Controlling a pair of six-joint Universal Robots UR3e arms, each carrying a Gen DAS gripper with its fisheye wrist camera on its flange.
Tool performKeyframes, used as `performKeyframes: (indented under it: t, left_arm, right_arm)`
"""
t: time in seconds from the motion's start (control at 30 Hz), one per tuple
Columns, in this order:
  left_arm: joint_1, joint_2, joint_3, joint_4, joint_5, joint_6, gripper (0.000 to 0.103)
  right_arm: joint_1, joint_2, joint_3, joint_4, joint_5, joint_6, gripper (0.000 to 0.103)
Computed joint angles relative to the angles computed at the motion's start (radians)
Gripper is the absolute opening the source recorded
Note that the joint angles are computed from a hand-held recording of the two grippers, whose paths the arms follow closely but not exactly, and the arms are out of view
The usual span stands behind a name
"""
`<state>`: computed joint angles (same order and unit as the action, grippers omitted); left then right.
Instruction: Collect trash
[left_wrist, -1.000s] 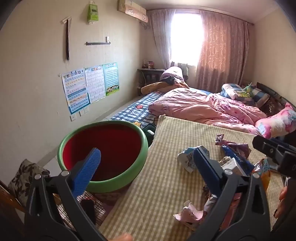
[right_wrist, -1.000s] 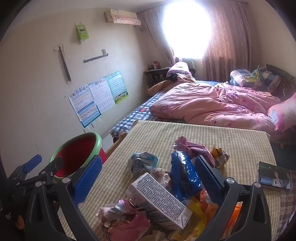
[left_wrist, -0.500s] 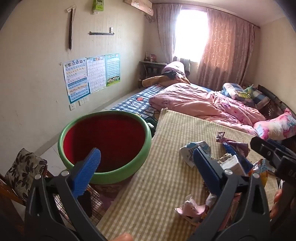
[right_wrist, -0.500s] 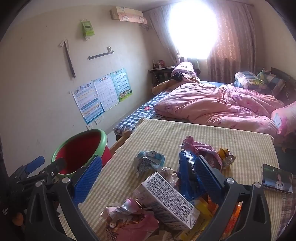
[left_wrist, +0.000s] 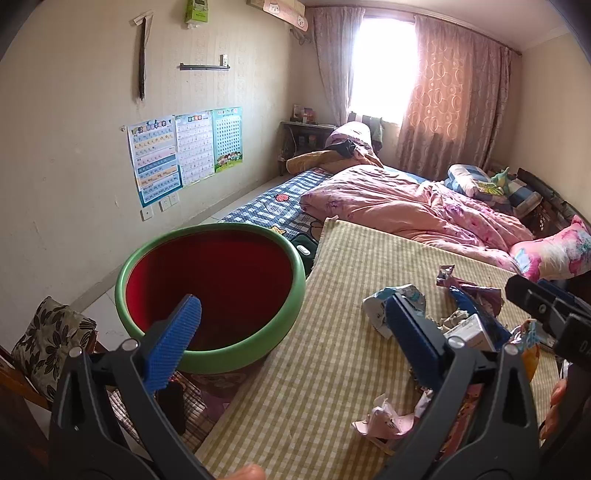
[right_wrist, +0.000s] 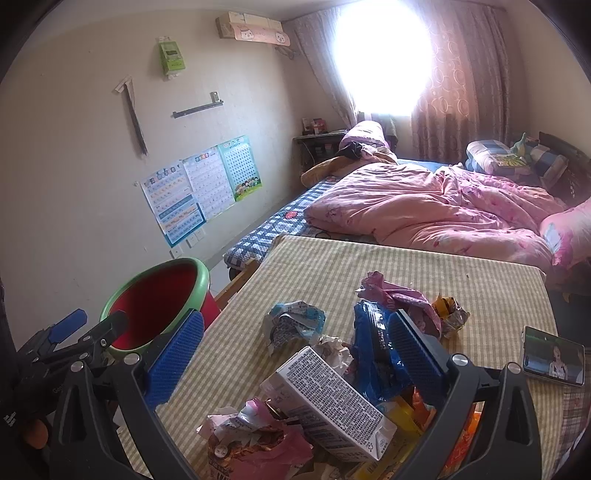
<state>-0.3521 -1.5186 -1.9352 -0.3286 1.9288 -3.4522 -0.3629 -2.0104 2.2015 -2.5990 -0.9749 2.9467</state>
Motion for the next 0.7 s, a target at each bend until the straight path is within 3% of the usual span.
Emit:
performKeyframes:
  t: [0.3,0.57,0.7]
  left_arm:
    - [0.005,-0.008,-0.003,0.009,0.003,-0.003,0.098]
    - [-0.020,-0.020,-0.020,0.097,0.076,-0.001,0.098]
    - [-0.003,-0.005,-0.042,0.130,0.059,-0.017,0.098]
  right_arm:
    - [0.004,0.011,-0.005,-0.001,-0.003,0.001,0.096]
    - [0.007,0.014,-0.005,-0.007,-0.004,0.007,0.096]
    - [0.011,0.018,0.001,-0.024,-0.007,0.018,0.096]
